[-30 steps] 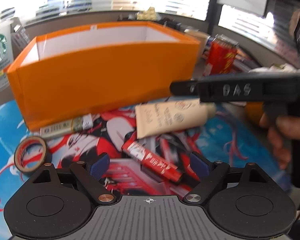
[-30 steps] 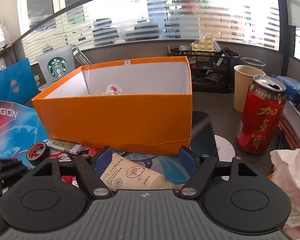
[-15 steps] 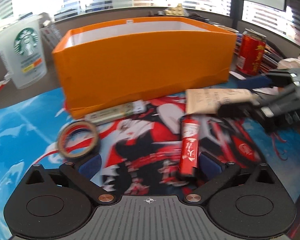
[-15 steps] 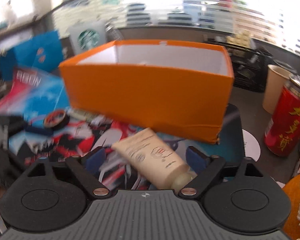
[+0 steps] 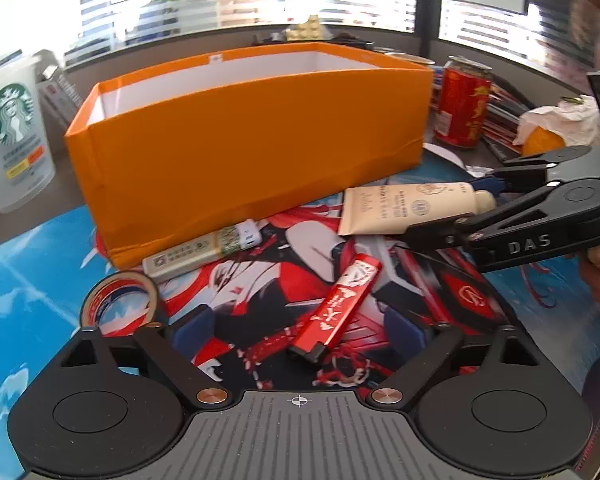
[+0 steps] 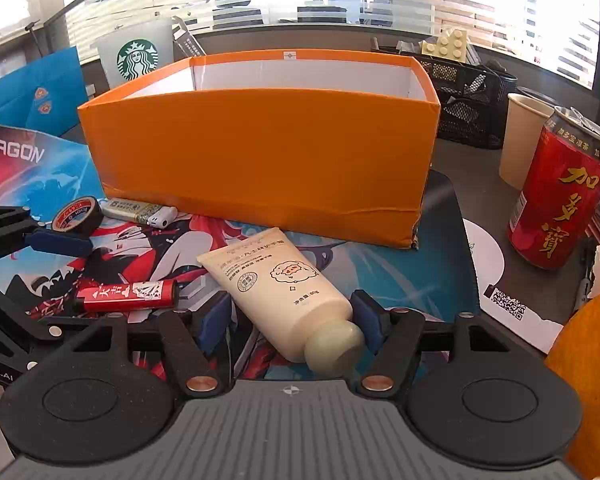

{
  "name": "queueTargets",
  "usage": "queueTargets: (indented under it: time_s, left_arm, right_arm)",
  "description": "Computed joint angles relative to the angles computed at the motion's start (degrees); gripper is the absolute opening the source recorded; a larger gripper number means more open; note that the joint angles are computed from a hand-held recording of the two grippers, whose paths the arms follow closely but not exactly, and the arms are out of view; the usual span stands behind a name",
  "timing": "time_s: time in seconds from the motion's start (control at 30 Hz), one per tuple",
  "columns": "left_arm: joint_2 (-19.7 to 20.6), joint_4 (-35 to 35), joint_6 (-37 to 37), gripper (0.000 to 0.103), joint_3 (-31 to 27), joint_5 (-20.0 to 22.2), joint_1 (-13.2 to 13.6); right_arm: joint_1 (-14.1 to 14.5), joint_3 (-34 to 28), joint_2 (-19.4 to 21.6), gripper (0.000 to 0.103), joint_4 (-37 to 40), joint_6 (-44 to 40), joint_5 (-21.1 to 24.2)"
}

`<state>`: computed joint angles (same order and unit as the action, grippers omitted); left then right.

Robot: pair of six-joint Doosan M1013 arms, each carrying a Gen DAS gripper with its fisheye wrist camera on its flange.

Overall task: Organize rigid objects
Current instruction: 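Grasp red packaged tube with left tool while right tool grasps beige cream tube, then lift both tubes and carry them over the orange box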

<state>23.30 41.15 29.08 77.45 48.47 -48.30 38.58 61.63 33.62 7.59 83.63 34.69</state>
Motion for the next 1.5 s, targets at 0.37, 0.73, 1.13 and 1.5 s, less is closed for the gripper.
queueTargets:
  time_s: [0.37, 0.73, 1.13, 1.5]
  left_arm:
    - [-0.2, -1.2, 5.7, 0.022, 0.3, -5.5, 0.6]
    - [-1.2, -0.8, 3.1, 0.017, 1.7, -6.4, 0.0]
    - [-4.6, 5.2, -6.4, 0.017, 4.6, -6.1, -0.4]
    - [-6.5, 5.9, -9.0, 0.017, 5.5, -7.4, -0.4]
  right_arm:
    - [0.4, 0.1, 0.0, 0.061, 0.1, -2.0, -0.5]
    - [1.5, 2.0, -1.2, 0.042, -3.9, 6.3, -3.2]
    - [1.3, 5.3, -3.2, 0.042, -0.1, 8.6, -7.6]
    - [2.1, 7.3, -5.5, 0.042, -1.3, 10.0, -11.2]
